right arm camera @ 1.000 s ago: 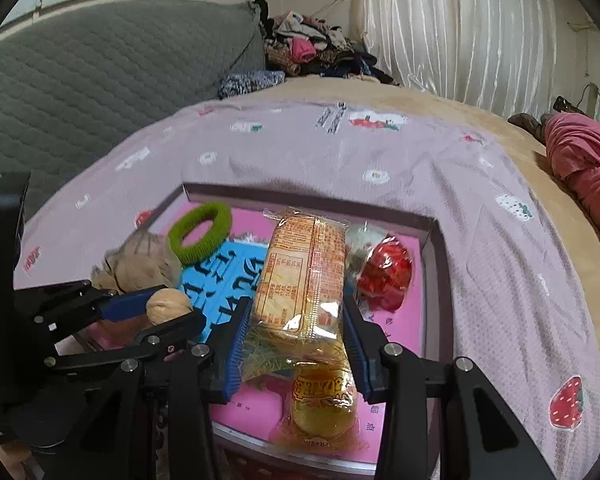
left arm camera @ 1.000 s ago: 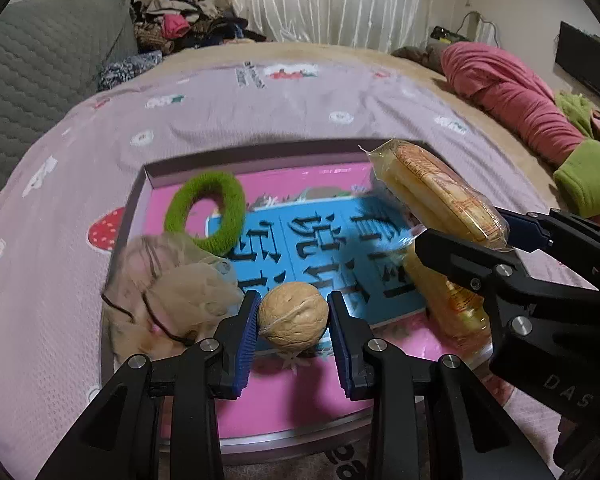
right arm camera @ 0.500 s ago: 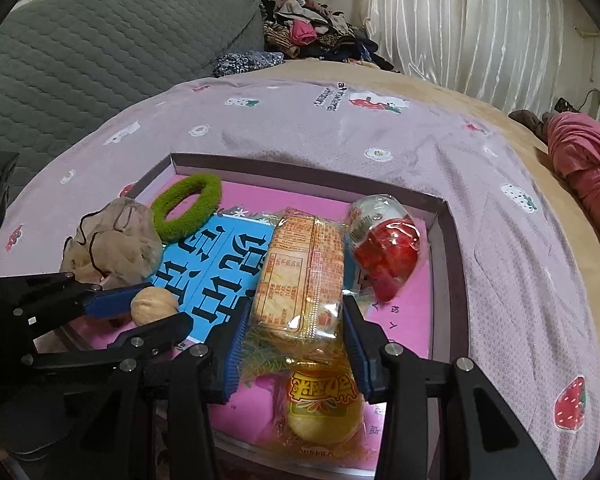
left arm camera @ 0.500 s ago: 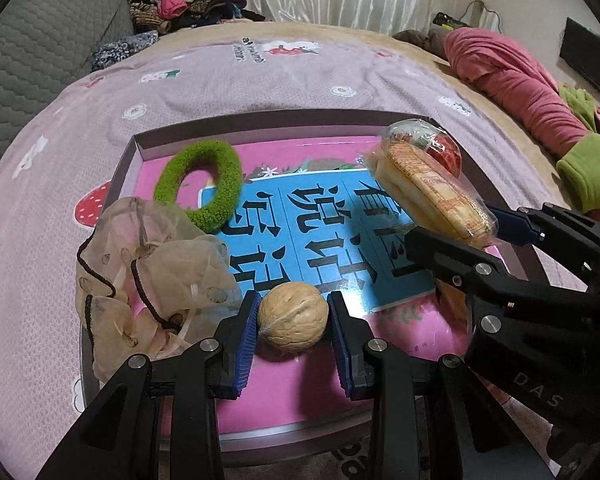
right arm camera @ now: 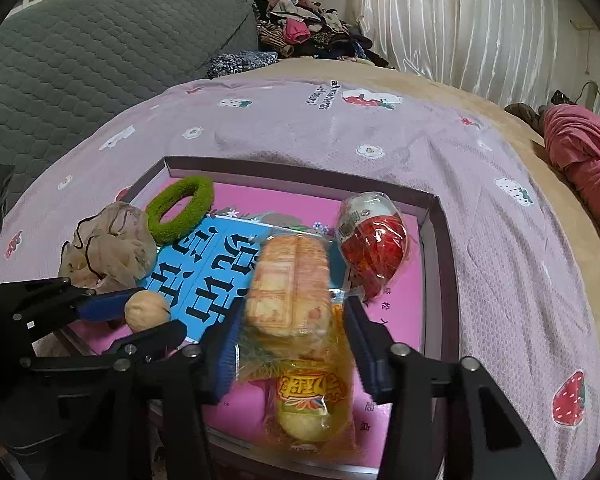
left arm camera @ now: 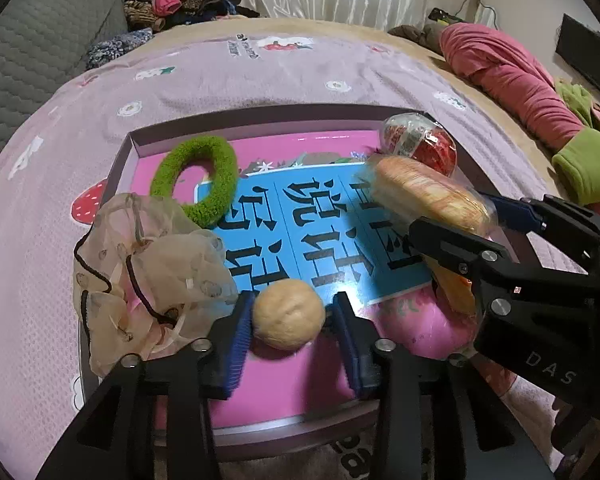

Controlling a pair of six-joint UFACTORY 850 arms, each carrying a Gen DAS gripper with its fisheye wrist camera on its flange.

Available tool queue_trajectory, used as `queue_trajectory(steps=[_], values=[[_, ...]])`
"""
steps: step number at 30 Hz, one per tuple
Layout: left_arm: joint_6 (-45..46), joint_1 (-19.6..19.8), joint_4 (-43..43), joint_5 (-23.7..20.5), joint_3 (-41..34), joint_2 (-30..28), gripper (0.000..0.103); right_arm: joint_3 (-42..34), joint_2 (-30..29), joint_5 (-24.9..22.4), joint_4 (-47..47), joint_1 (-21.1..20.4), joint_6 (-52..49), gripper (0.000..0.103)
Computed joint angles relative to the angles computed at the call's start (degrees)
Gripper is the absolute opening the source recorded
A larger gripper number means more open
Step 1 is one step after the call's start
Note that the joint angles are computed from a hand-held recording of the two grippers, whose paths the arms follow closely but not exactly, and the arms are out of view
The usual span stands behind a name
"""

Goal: Organize objects
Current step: 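Open both tools to release the walnut and wafer pack in the tray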

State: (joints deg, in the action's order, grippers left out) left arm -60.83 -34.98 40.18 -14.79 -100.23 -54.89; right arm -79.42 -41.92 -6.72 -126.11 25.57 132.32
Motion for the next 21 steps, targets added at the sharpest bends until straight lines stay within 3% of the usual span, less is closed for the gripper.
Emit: queue_trajectory(steps=[14, 21], values=[[-7.49, -0.67, 8.45, 0.13, 1.61, 1.46, 0.069, 2.29, 1.96, -1.16, -21.29, -0.9, 23.51, 0.065], [-12.38, -1.07, 13.08, 0.67, 3.14, 2.87, 0.078, 4.78, 4.43, -3.91, -25.38, -1.12, 28.86, 0.08]])
